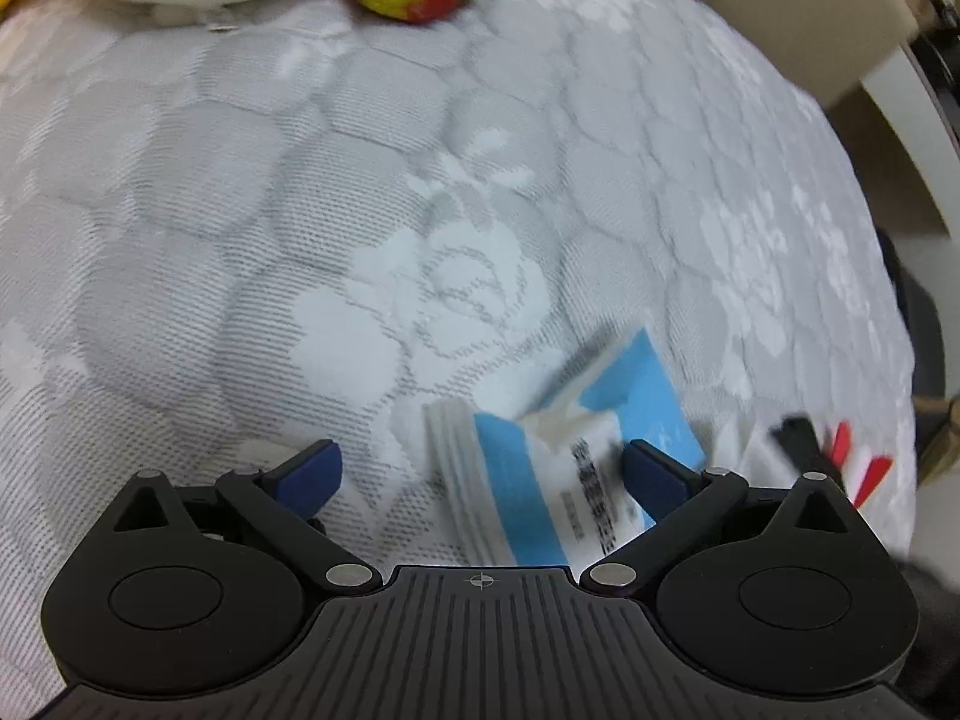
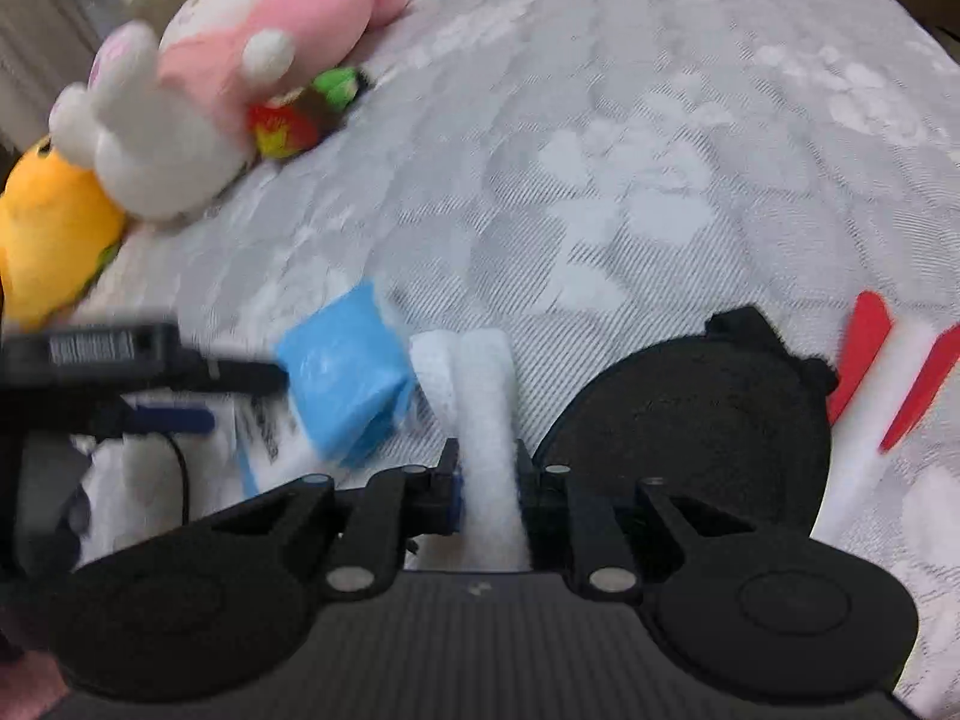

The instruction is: Organize soft objects

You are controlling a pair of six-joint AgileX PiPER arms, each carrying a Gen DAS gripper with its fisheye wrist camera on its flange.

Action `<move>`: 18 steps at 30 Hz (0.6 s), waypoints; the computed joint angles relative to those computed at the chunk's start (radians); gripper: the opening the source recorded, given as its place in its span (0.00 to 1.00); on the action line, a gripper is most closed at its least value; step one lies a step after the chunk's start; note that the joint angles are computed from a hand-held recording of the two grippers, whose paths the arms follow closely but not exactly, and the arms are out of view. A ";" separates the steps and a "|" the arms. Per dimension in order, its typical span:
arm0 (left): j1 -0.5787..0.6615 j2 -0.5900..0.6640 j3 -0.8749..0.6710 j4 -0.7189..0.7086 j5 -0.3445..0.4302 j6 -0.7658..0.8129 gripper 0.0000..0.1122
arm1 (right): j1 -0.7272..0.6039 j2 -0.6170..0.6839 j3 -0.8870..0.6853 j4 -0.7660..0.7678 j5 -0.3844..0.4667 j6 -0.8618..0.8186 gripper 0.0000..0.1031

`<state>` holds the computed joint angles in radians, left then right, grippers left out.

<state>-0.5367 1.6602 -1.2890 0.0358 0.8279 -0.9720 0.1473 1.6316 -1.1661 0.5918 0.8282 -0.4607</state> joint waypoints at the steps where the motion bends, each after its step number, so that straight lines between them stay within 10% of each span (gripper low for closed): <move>1: -0.013 0.015 -0.015 0.002 0.002 0.024 0.91 | -0.009 0.003 -0.014 0.005 0.006 -0.002 0.17; 9: -0.236 0.161 -0.174 0.311 0.060 0.083 0.90 | -0.101 -0.017 -0.069 0.053 -0.011 -0.118 0.17; 12: -0.293 0.198 -0.216 0.362 0.070 0.122 0.74 | -0.179 0.000 -0.053 0.158 0.003 -0.170 0.18; 18: -0.477 0.353 -0.361 0.850 0.356 0.056 0.72 | -0.247 0.039 -0.048 0.240 0.053 -0.181 0.19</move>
<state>-1.0137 2.0131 -1.6502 0.8855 1.1841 -0.9158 -0.1002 1.6707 -1.2141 0.8321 0.8811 -0.6421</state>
